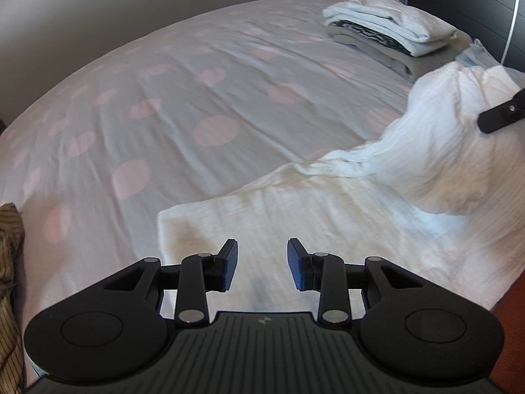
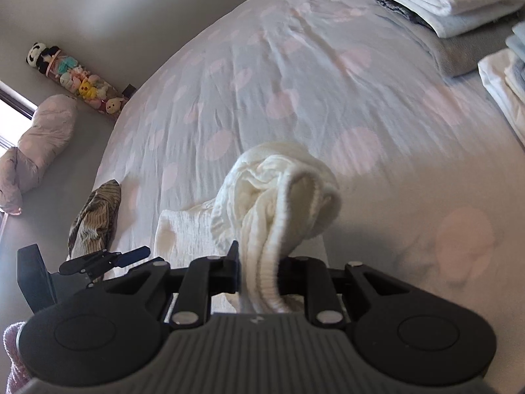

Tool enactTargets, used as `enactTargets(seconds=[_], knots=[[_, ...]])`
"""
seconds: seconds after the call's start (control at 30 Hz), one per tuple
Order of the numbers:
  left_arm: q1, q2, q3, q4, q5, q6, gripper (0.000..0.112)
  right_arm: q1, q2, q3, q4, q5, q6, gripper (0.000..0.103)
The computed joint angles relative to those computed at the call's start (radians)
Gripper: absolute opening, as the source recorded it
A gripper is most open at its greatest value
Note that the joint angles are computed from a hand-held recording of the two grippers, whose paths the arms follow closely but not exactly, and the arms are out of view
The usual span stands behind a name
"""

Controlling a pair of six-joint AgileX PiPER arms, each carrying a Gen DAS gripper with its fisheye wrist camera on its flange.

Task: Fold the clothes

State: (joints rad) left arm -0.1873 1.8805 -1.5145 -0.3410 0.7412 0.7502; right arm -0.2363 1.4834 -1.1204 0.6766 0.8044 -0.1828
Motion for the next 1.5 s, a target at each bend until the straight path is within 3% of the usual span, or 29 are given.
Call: enactTargets(seconds=[0.2, 0.4, 0.6, 1.03, 1.1, 1.2, 1.33, 1.5], knots=[[0.122, 0.032, 0.0, -0.13, 0.012, 0.096, 0.031, 0.252, 0.068, -0.17, -0.298, -0.021, 0.337, 0.021], [0.223, 0.078, -0.033, -0.262, 0.103, 0.211, 0.031, 0.437, 0.231, -0.394, -0.476, 0.031, 0.532, 0.021], [0.323, 0.119, -0.072, -0.392, 0.21, 0.272, 0.032, 0.559, 0.419, -0.594, -0.544, 0.061, 0.645, 0.02], [0.352, 0.192, -0.149, -0.374, 0.256, 0.234, 0.032, 0.661, 0.749, -0.927, -0.648, 0.174, 0.779, 0.021], [0.354, 0.197, -0.156, -0.364, 0.256, 0.222, 0.031, 0.66, 0.762, -0.93, -0.637, 0.168, 0.77, 0.026], [0.359, 0.207, -0.169, -0.351, 0.262, 0.196, 0.031, 0.638, 0.744, -0.889, -0.54, 0.121, 0.709, 0.042], [0.363, 0.213, -0.18, -0.335, 0.269, 0.166, 0.032, 0.629, 0.672, -0.809, -0.476, 0.06, 0.672, 0.048], [0.378, 0.198, -0.169, -0.35, 0.262, 0.153, 0.032, 0.623, 0.484, -0.574, -0.441, -0.101, 0.646, 0.055]])
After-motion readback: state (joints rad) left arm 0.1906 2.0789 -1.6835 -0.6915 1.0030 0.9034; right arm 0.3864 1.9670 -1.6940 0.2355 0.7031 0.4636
